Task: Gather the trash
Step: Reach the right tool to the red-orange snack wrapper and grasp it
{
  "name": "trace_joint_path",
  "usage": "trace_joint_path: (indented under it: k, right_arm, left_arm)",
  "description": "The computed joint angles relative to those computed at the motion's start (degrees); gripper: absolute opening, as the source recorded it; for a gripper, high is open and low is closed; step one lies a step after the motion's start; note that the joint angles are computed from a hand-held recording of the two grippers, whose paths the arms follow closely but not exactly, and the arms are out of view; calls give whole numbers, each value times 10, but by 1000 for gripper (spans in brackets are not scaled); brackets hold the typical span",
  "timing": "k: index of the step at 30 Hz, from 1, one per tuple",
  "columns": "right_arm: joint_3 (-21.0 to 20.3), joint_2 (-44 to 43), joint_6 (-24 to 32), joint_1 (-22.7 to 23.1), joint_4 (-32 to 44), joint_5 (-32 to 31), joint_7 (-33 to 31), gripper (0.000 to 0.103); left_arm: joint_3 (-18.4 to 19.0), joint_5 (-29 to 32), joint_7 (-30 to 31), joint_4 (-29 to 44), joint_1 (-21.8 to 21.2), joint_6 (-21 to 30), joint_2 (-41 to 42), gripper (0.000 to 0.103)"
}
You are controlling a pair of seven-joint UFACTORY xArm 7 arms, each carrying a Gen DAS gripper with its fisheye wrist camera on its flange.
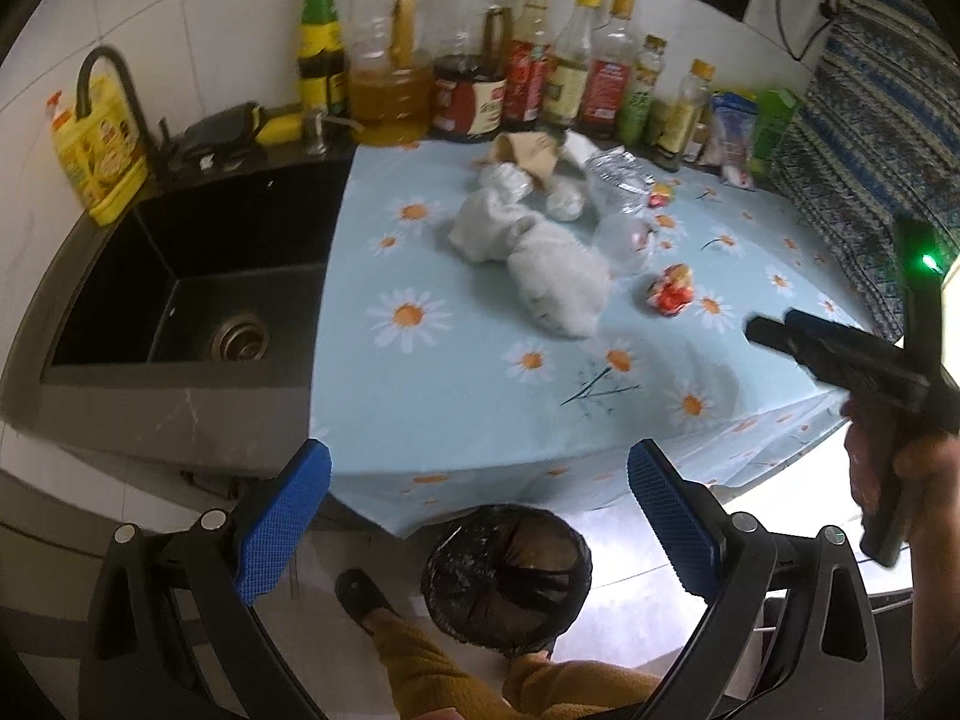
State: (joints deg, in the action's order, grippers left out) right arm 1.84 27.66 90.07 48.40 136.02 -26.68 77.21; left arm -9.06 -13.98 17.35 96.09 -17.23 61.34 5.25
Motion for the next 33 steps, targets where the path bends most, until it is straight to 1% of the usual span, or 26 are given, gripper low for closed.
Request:
trace_joint_path:
  k: [2, 3, 5, 7, 8, 11, 13, 14, 15, 16, 18, 23, 27, 30, 33]
  right_arm:
    - [0, 10, -11, -20, -4, 12, -14, 86]
    - [0, 7, -25, -30, -18, 20, -15, 84]
    - [-1, 10, -33, -49, -30, 34, -13, 81]
    - [1, -5, -64, -66, -72, 41, -11, 80]
    - [3, -2, -63, -75, -75, 46, -15, 78]
    - [4, 5, -68, -89, -82, 49, -24, 71]
    - [5, 16, -57, -97, -76, 60, -31, 60]
    - [6, 14, -64, -102, -84, 66, -29, 54]
    - [5, 11, -71, -101, -91, 63, -26, 54]
    - [4, 15, -65, -99, -84, 59, -29, 54]
    - [2, 14, -64, -96, -85, 53, -29, 51]
    - [5, 4, -68, -90, -92, 52, -12, 50]
    - [5, -4, -59, -74, -83, 39, 5, 50]
    - [4, -19, -44, -54, -85, 13, 27, 50]
    - [14, -61, -61, -41, -129, -7, 72, 50]
  left_arm:
    - [4, -1, -1, -2, 4, 4, 1, 96]
    - [4, 1, -2, -1, 5, 8, 3, 96]
    - [7, 4, -4, -4, 8, 10, 2, 96]
    - [9, 10, -6, -8, 12, 7, 2, 96]
    - [10, 10, -7, -9, 14, 8, 4, 96]
    - [12, 10, -11, -10, 19, 12, 9, 96]
    - [13, 6, -12, -11, 22, 13, 12, 96]
    - [13, 5, -13, -11, 23, 13, 14, 96]
    - [13, 5, -14, -9, 24, 15, 18, 96]
    - [13, 5, -15, -6, 25, 16, 21, 96]
    - [13, 5, -16, 0, 26, 17, 28, 96]
    - [9, 7, -17, 36, 24, 26, 57, 96]
    - [1, 2, -11, 83, 17, 39, 86, 96]
    - [-6, 2, -1, 124, 8, 54, 111, 96]
    - [-17, -17, 12, 183, 1, 80, 148, 96]
